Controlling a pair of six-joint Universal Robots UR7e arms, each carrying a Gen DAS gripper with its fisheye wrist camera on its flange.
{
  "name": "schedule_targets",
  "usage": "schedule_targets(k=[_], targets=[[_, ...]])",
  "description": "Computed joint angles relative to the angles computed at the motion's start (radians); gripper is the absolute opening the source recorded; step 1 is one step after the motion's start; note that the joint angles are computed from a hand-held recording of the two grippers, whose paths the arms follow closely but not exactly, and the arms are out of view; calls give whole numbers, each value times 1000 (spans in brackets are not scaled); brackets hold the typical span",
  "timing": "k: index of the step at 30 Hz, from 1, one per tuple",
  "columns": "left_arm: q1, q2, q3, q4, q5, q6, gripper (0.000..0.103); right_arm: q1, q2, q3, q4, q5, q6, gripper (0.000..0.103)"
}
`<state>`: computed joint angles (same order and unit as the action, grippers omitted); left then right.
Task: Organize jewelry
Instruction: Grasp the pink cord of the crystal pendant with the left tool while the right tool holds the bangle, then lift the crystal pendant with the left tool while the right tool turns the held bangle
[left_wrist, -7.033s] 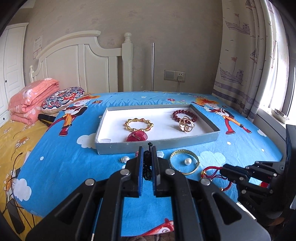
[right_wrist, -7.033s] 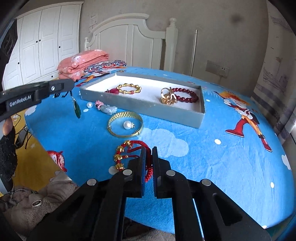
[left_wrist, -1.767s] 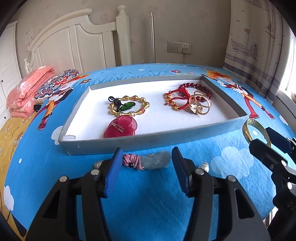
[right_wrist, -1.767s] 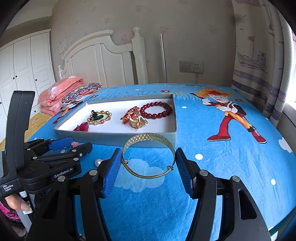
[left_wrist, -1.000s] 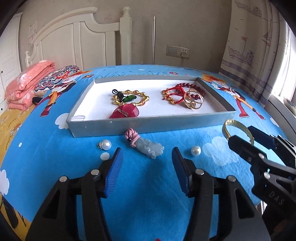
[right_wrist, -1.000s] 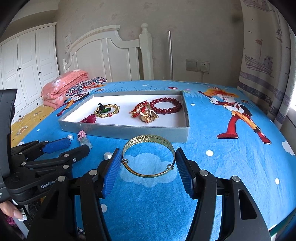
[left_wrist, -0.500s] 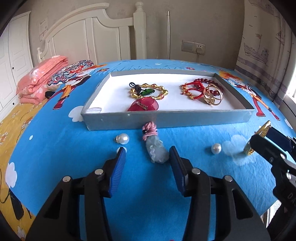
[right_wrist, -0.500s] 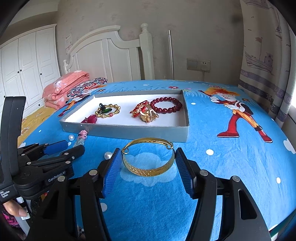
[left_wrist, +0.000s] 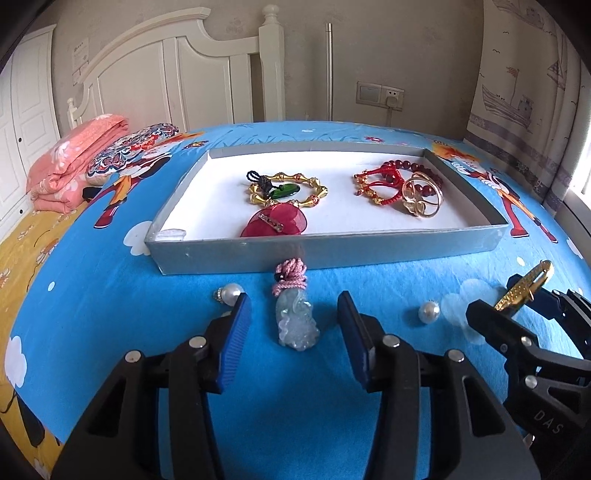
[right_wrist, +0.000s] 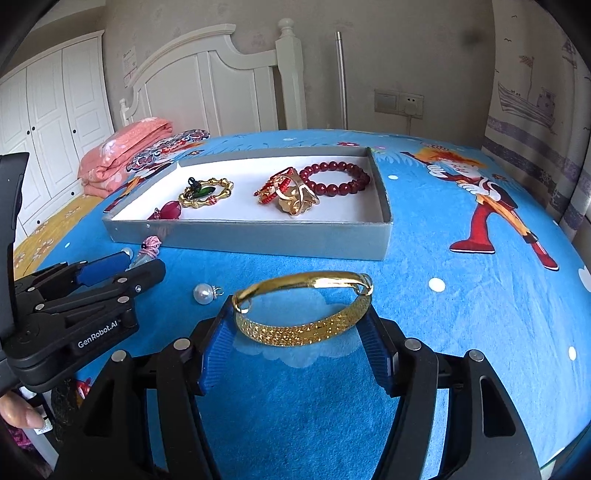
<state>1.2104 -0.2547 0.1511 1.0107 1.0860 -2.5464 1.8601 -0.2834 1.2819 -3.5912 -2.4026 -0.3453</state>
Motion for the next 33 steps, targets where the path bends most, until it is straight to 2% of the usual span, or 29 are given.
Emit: schedule_targets(k=[2, 3, 4, 6, 9, 11, 12, 13, 15, 20, 21, 24, 26, 28, 31, 33], targets=[[2, -14, 27, -14, 13, 10, 37, 1, 7, -12, -1, -5, -15, 58], [1, -30, 61, -36, 12, 21, 23, 2, 9, -14, -3, -6, -22, 46], [1, -40, 81, -46, 14, 27, 20, 2, 11, -17, -6, -9, -29, 30], [3, -67, 133, -74, 24, 34, 20, 2, 6, -8, -7, 0, -30, 23], [6, -107, 210, -113, 41, 46, 20, 0, -7, 14, 5, 24, -17, 22], [8, -123, 238, -121, 50, 46, 20, -6, -50, 68, 53, 84, 30, 23], [8, -134, 258, -131, 51, 49, 20, -8, -70, 91, 74, 106, 47, 29], [9, -144, 277, -142, 50, 54, 20, -9, -83, 112, 65, 122, 47, 53], [10, -158, 304, -160, 53, 59, 20, -8, -98, 149, 15, 134, 32, 65], [11, -187, 365, -205, 62, 74, 20, -15, -124, 206, 7, 112, 28, 65], [11, -191, 373, -210, 63, 77, 20, -17, -120, 214, -26, 123, 4, 66], [11, -200, 392, -229, 64, 87, 20, -16, -106, 192, -29, 111, -25, 66], [10, -203, 399, -237, 62, 90, 20, -19, -106, 176, 0, 128, -4, 66], [10, -203, 401, -239, 60, 92, 20, -23, -121, 172, 31, 176, 41, 65], [12, -204, 400, -239, 65, 91, 20, -18, -126, 142, 55, 213, 37, 65], [12, -207, 406, -245, 65, 93, 20, -27, -149, 136, 169, 245, 93, 66]])
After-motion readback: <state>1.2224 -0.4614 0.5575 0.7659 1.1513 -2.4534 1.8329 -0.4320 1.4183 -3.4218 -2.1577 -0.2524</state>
